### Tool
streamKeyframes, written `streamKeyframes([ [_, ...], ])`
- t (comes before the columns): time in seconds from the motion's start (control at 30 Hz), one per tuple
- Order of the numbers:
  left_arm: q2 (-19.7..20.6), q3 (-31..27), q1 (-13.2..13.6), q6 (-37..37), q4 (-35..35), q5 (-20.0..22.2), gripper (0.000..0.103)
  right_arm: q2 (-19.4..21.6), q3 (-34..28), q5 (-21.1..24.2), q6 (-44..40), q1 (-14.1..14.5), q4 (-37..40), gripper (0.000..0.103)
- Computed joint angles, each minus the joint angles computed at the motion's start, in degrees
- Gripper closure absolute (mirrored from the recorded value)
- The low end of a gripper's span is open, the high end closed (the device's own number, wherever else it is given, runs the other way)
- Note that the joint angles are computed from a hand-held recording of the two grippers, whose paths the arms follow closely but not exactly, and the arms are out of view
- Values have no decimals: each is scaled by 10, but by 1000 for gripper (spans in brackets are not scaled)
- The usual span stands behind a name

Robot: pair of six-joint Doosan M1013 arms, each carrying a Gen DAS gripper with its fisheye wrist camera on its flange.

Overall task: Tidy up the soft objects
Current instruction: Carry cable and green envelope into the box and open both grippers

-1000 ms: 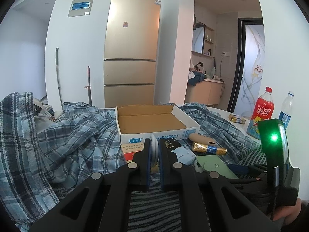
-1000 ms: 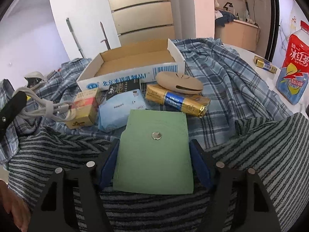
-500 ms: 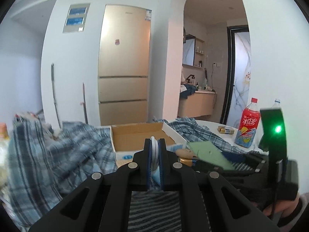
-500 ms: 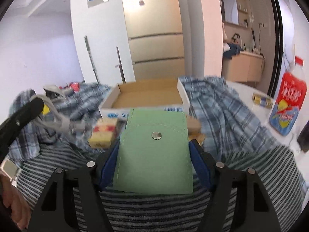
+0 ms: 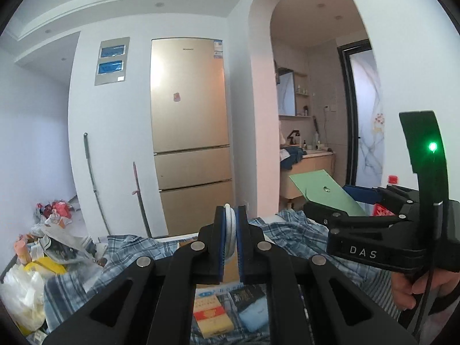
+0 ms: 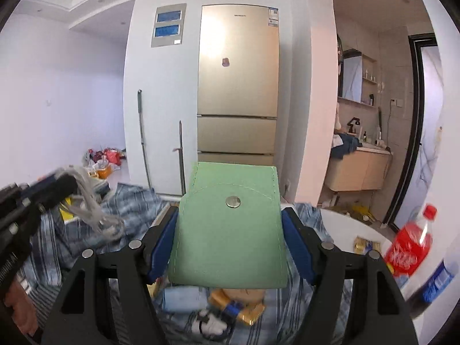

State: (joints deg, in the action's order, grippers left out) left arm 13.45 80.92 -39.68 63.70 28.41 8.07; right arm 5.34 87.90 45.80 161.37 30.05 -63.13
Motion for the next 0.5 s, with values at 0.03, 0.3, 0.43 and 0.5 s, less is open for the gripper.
streamKeyframes([
  [0.03, 5, -11, -1, 6, -7, 12, 96, 3, -10, -5, -12, -7, 17, 33],
  [0.3, 75, -159, 8, 53, -111, 136, 96, 42, -80, -29, -86, -50, 59, 33],
  [0.43, 111, -231, 14, 88, -157, 206, 96, 59, -101, -45, -85, -64, 54, 33],
  [0.5, 138, -277, 23, 128, -221, 258, 96, 67, -108, -57, -91, -72, 69, 33],
])
